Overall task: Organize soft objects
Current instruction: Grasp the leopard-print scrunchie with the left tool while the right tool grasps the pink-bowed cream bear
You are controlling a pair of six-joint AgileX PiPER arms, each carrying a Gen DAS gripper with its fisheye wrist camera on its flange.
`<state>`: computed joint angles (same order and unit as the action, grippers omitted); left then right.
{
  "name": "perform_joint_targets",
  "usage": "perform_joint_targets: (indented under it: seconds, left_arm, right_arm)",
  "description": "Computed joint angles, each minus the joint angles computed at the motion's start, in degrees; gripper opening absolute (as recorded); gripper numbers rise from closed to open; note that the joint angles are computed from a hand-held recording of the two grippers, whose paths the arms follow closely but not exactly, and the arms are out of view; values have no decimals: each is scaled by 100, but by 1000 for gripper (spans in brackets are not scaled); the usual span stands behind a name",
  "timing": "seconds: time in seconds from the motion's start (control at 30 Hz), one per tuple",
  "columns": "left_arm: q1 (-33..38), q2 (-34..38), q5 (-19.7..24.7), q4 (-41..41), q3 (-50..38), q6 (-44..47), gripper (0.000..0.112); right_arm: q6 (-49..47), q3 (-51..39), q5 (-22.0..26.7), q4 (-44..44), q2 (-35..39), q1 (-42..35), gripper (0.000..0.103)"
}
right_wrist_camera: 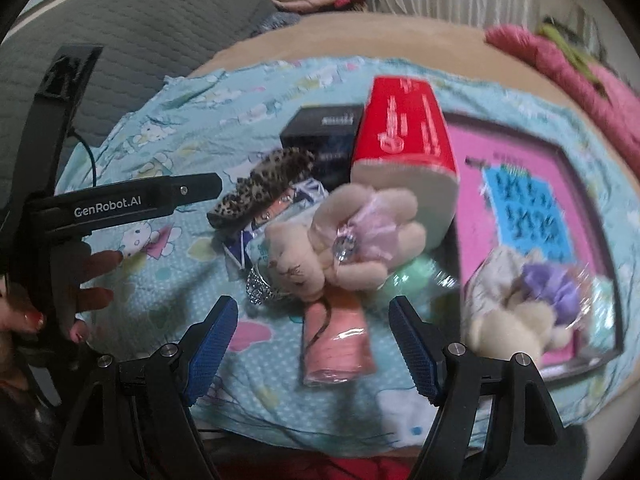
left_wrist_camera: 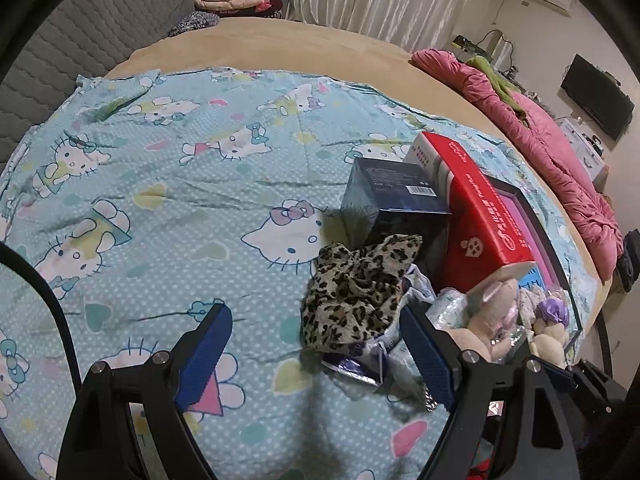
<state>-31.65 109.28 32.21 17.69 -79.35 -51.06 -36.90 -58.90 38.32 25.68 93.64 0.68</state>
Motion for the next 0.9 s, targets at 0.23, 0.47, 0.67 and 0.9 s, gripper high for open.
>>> perform_joint_targets:
  seconds: [0.23,0.47,0.67,0.9]
  left_arm:
    - [51,53,-168,249,9,-97,85]
    - [116,240,-412,-17,-102,272,85]
    - [165,559,-387,-430,-416,743,85]
    - [306,876,-401,-810,-700,1104,85]
  right_arm:
    - [824,-303,103,338,431,40,79]
    - [1429,-569,36,625,787,-51,79]
    - [1690,-781,103,999,1094,-238,77]
    - [1301,-886,132,1151,1243,-336,54]
